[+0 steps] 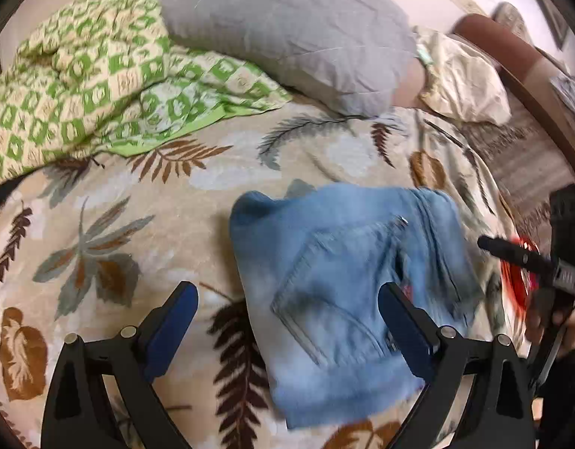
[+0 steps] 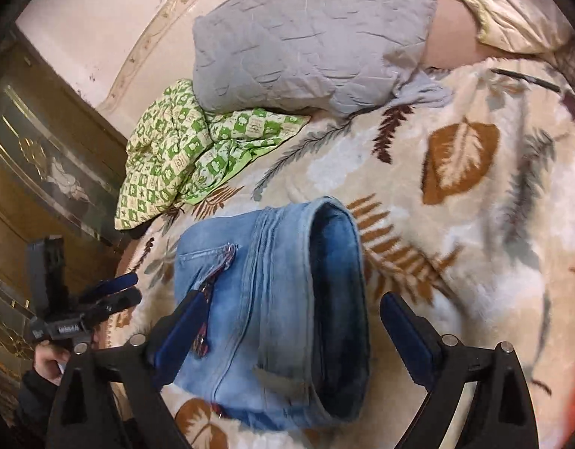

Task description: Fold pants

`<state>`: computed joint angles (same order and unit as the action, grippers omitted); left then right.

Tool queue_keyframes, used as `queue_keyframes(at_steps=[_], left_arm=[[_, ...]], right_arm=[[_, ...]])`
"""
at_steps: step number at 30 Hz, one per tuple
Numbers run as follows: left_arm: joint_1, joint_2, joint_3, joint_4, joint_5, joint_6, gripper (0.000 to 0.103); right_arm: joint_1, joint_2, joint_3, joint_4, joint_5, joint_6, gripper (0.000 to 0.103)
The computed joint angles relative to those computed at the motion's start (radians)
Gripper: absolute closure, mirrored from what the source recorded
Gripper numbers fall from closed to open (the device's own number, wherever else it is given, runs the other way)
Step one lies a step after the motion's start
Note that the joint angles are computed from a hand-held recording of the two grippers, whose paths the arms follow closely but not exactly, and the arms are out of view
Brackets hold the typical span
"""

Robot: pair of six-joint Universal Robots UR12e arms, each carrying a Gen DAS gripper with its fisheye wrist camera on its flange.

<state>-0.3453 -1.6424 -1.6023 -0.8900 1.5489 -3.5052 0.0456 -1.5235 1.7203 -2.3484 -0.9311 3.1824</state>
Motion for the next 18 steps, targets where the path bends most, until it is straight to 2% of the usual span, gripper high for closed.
queue_keyframes(at_steps=[3, 7, 9, 10, 11, 12, 13, 14, 15, 16, 18], left_arm=[[0.022, -0.034, 0.027, -0.021, -0.014, -0.049, 0.006], [0.058, -0.065, 0.043, -0.015, -0.076, -0.128, 0.006], [0.08, -0.088, 0.054, -0.03, -0.162, -0.126, 0.006], [0.088, -0.1, 0.063, -0.052, -0.213, -0.096, 0.006], [0.089, -0.109, 0.072, -0.069, -0.23, -0.079, 0.006], [0.09, -0.115, 0.073, -0.068, -0.24, -0.07, 0.007], [0.091, -0.118, 0.07, -0.054, -0.26, -0.061, 0.013], [0.094, -0.123, 0.07, -0.043, -0.297, -0.044, 0.04], [0.09, -0.126, 0.076, -0.048, -0.293, -0.025, 0.048], [0.08, -0.129, 0.083, -0.048, -0.264, 0.006, 0.05], [0.074, -0.138, 0.094, -0.074, -0.234, 0.015, 0.054]], right_arm=[[0.026, 0.038, -0.034, -0.005, -0.036, 0.014, 0.008], [0.046, 0.091, -0.086, 0.006, -0.053, 0.037, 0.009], [0.056, 0.119, -0.121, 0.061, -0.07, 0.033, 0.02], [0.058, 0.131, -0.135, 0.084, -0.072, 0.033, 0.033], [0.058, 0.145, -0.15, 0.108, -0.062, 0.03, 0.056], [0.057, 0.154, -0.159, 0.127, -0.047, 0.024, 0.067], [0.056, 0.159, -0.162, 0.135, -0.025, 0.015, 0.081], [0.056, 0.161, -0.162, 0.132, -0.012, 0.0, 0.091], [0.061, 0.157, -0.161, 0.12, -0.024, -0.027, 0.092], [0.065, 0.153, -0.157, 0.101, -0.042, -0.043, 0.093], [0.066, 0.152, -0.154, 0.089, -0.06, -0.03, 0.094]])
